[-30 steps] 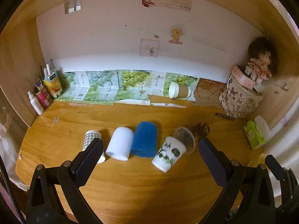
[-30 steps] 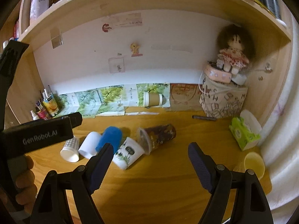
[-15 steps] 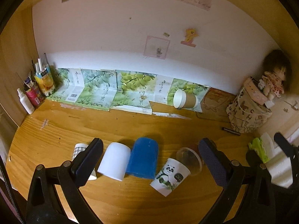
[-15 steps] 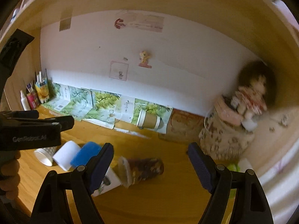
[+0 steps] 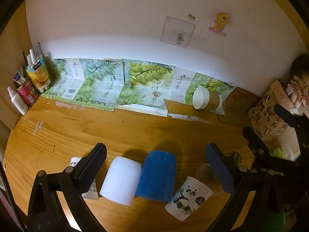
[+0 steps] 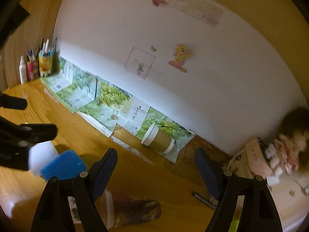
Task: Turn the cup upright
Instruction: 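Reach the right tool toward the brown-sleeved paper cup by the wall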
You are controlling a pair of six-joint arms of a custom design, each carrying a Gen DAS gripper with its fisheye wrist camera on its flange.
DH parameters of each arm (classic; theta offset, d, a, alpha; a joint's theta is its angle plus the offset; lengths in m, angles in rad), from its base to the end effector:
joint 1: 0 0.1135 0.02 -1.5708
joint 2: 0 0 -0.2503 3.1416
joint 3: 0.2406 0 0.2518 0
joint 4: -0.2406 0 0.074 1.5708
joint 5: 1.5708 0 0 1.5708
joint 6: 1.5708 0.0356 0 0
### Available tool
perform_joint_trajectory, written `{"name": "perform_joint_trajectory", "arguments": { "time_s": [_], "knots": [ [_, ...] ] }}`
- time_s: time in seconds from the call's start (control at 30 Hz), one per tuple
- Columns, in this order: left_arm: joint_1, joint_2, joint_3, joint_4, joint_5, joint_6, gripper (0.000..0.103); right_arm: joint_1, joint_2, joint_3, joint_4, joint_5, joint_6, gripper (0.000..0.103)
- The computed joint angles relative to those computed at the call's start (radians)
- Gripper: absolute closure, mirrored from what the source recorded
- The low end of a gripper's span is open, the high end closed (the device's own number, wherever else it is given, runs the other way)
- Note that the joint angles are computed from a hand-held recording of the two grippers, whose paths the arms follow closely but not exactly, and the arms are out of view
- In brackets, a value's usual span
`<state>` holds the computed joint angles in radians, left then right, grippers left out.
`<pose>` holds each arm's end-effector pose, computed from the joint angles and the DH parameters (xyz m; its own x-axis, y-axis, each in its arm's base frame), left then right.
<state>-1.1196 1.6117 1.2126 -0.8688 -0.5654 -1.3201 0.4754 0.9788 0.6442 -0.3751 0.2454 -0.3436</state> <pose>0.1523 -0.2706 0.2245 -0.7719 -0.2829 -0.5694 -0.2319 0.9591 -0.1621 0.1936 0.0900 0.2269 -0.4511 -0.5998 -0.6609 -0.4589 0.7910 -0.4046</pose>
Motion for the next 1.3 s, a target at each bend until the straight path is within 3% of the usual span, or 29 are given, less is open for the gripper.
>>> {"name": "perform_joint_trajectory", "arguments": {
  "time_s": [0.37, 0.57, 0.83, 1.3],
  "knots": [
    [0.063, 0.018, -0.051, 0.124, 0.020, 0.131, 0.001, -0.049, 0.376, 0.069, 0.245, -0.014, -0.180, 0.021],
    [0.091, -0.020, -0.138, 0.286, 0.062, 0.201, 0.001, -0.080, 0.542, 0.135, 0.305, -0.011, -0.229, 0.021],
    [0.124, 0.009, -0.148, 0.351, 0.105, 0.264, 0.001, -0.118, 0.727, 0.245, 0.337, 0.002, -0.261, 0.021],
    [0.131, 0.053, -0.135, 0.443, 0.174, 0.318, 0.001, -0.170, 0.922, 0.379, 0.338, 0.009, -0.270, 0.021]
  ]
}}
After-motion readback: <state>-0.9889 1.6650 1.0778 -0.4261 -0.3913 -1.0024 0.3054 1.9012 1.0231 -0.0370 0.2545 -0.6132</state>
